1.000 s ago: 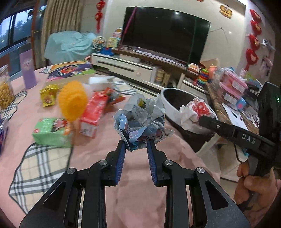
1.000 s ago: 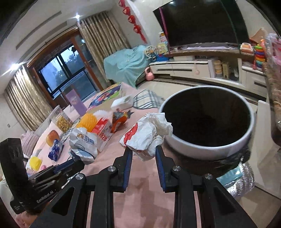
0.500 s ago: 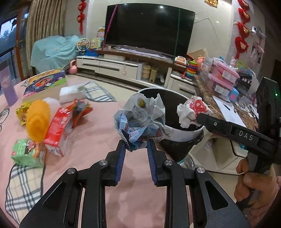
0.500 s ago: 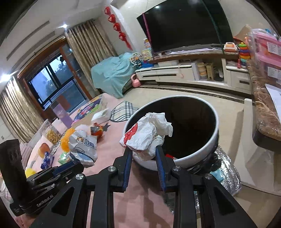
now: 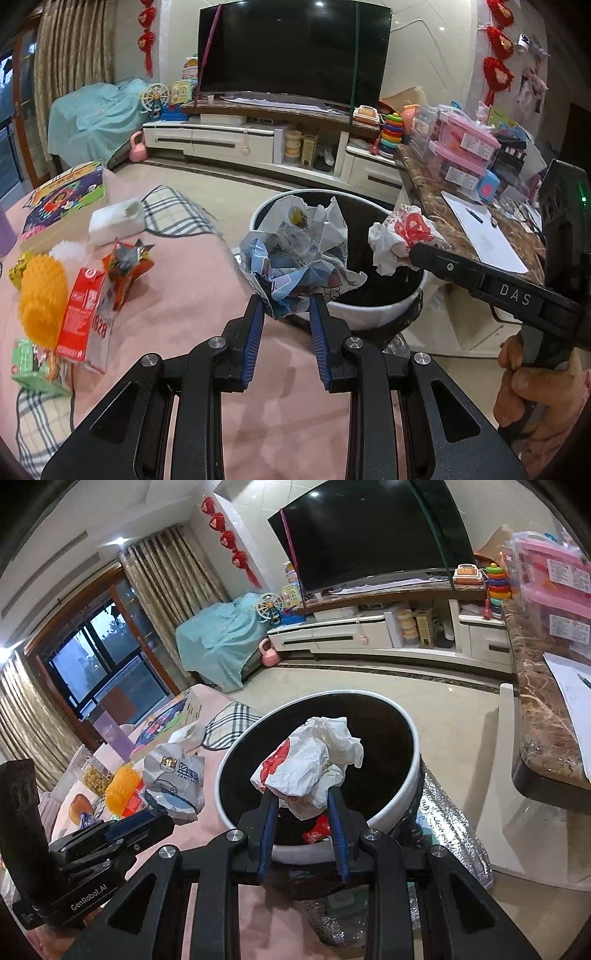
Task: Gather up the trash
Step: 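Carry wrapper and tissue over the bin and open both tools to drop them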
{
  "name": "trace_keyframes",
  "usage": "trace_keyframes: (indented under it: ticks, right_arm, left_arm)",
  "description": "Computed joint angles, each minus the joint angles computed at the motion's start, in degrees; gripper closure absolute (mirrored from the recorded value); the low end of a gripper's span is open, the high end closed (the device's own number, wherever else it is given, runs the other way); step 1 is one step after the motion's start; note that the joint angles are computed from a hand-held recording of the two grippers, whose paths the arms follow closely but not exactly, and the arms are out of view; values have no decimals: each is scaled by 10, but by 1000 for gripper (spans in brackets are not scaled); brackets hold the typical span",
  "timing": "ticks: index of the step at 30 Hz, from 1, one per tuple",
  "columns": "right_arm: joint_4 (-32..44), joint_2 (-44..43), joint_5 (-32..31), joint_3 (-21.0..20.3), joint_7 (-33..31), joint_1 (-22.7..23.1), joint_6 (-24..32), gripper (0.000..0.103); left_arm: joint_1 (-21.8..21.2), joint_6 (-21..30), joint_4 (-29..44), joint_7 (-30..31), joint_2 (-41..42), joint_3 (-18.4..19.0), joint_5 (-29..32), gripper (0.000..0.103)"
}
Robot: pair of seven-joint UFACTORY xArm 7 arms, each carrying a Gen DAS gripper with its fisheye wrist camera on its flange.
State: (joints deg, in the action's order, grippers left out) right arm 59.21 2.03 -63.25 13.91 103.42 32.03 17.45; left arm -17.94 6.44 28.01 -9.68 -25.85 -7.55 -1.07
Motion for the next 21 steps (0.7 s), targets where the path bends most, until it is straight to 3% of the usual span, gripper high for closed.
trace_keyframes:
  ticks: [21]
  right_arm:
    - [2, 14, 45, -20, -56, -12, -19, 75]
  left_arm:
    - [22, 10, 75, -14, 80, -27, 35, 79]
